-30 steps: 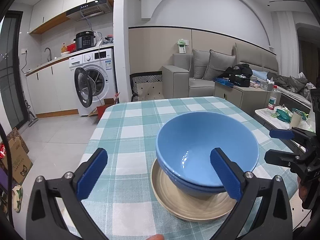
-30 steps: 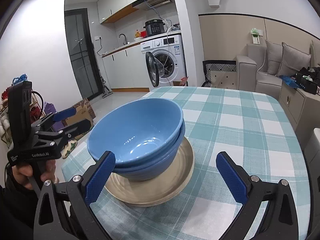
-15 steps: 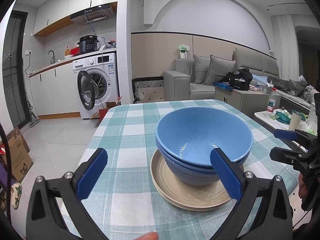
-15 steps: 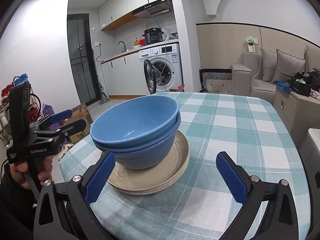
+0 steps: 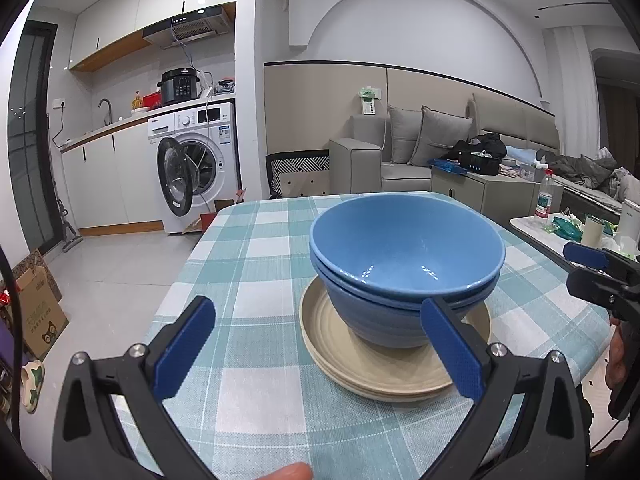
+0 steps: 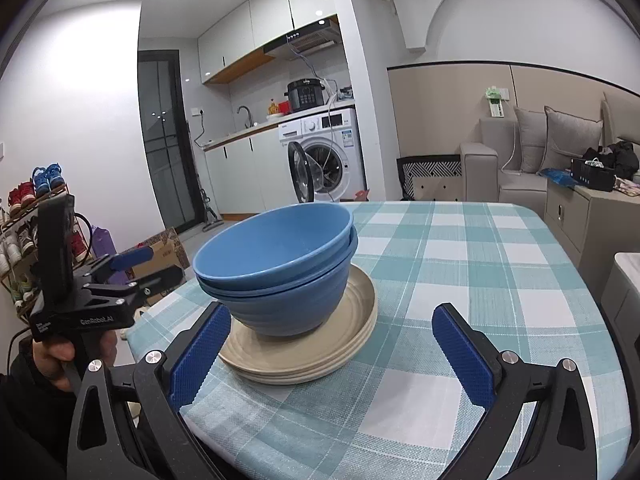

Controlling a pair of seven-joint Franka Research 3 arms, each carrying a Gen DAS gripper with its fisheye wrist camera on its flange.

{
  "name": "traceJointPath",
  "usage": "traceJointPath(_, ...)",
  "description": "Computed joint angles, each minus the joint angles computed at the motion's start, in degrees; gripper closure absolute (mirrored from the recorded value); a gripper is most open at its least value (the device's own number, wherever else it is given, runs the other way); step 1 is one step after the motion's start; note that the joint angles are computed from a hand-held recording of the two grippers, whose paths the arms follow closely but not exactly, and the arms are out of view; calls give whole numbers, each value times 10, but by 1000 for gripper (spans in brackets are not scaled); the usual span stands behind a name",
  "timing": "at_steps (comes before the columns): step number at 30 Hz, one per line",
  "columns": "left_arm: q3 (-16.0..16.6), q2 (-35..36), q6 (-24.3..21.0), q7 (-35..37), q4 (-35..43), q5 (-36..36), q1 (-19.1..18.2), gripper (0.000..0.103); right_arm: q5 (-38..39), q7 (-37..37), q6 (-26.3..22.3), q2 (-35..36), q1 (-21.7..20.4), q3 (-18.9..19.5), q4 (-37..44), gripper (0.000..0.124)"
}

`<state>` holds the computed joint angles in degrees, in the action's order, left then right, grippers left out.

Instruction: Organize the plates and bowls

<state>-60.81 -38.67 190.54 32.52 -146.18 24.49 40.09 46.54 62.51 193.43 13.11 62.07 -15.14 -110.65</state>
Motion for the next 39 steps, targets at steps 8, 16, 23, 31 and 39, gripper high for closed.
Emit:
traceJointPath(8,-8,-7,9,-4,-11,-9,0,0,17,-30,18,-4,-17,35,-6,21)
traceJointPath(16,-8,-9,12,-6,-19,-15,-3,0,62,-78,24,1,-31,57,5,21)
traceJointPath(23,-13,-10,10,-7,-20,-14,-2,0,71,-102,41,2,-84,119,5,21)
traceJointPath(31,-15,-16,10,-11,-22,-13,-3,0,66,-109,53,-1,-126,166,-1,21)
traceJointPath(39,-15,-15,12,-11,-22,-12,-3,0,43,-95,61,-3,-154,195,-7,21)
